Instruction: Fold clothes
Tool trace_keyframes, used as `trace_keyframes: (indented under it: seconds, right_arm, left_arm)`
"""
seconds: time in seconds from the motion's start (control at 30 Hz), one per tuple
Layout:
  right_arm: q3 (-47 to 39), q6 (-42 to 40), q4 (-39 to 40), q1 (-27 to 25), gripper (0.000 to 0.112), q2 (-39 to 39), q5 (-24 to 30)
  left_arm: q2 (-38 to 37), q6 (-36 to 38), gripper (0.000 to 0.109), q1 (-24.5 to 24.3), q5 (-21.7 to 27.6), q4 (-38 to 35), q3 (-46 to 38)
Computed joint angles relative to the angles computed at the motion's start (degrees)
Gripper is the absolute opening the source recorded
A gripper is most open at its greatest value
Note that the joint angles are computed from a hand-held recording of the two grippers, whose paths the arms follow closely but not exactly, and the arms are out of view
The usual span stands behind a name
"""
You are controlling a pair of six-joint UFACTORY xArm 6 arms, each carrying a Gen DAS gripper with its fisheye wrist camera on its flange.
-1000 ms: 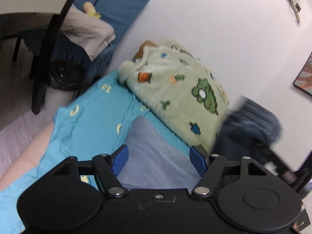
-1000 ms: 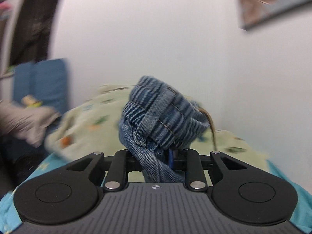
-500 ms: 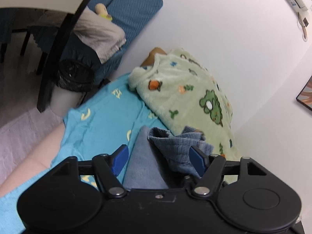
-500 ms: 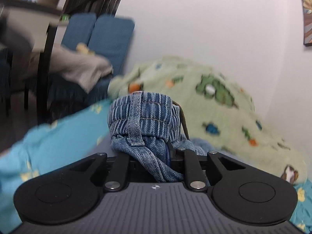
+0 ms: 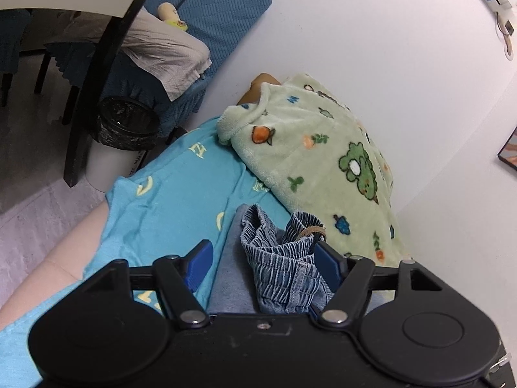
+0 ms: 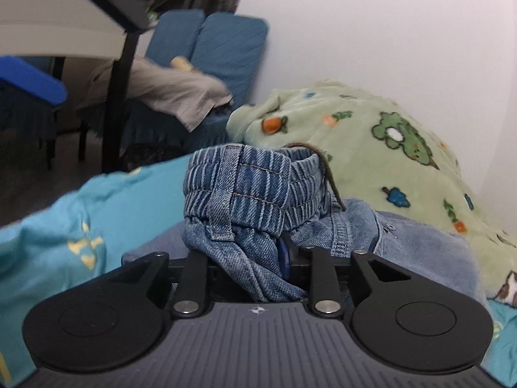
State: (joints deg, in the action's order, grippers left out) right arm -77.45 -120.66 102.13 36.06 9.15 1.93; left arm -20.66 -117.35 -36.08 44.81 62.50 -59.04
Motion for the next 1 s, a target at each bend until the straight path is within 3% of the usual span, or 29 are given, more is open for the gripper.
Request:
trace_keyframes:
  seconds: [0.13,0.2,0.23,0.3,0.37,0.5,0.63,0.7,0.87,0.97,1.0]
  right_arm:
    - [2.81,8.51,-11.44,-0.14,0.041,-1.31,1.07]
    - [3.87,10.13,-13.31,-0.21,0.057,-2.08,1.87]
    - [4.2,8.89,-12.26,-0.12,0.061,-2.42,2.05]
    - [4.89,2.67,-6.53,0.07,0.08,-3.39,2.45]
    - [6.97,0.18,-3.91,-0.93,0.089,-5.7,5.88]
    - [11.45,4.81,-7.31,-3.78,0.091,-11.03,10.5]
    - [14.55,17.93,-16.38,-8.45,0.091,-15.49,14.36]
    - [15.31,24.86,-20.68,-10.19,0.091,-16.88,13.89]
    - [16.18,31.56,-14.82,-17.47,0.093,-18.23,16.87]
    - [13.73,43.64,-17.56,-21.82,0.093,-14.16,18.59]
    - [12.17,49.08,-19.71,-23.34,0.093,-12.09,19.63]
  left_arm:
    - [1.83,0.99,0.067,-0.8,1.2,0.36,-1.83]
    - [2.36,1.15,0.067,-1.37,2.24,0.76,-2.51]
    - [2.59,1.33,0.067,-1.55,2.56,0.89,-2.79]
    - [3.15,1.88,0.067,-1.57,2.77,0.84,-3.14]
    - [3.66,2.17,0.067,-1.5,2.68,0.45,-3.32]
    - [4.88,1.65,0.071,-1.36,1.24,0.77,-3.34]
    - [7.31,1.65,0.072,-1.81,-0.06,1.44,-4.25]
    - [8.71,2.48,0.072,-1.93,-0.43,1.46,-4.89]
    - [11.01,-0.9,0.074,-2.46,2.13,3.77,-5.06]
    - [11.85,-3.33,0.076,-2.27,4.88,4.33,-4.42]
    - [11.95,-3.74,0.076,-1.44,3.64,3.79,-3.87]
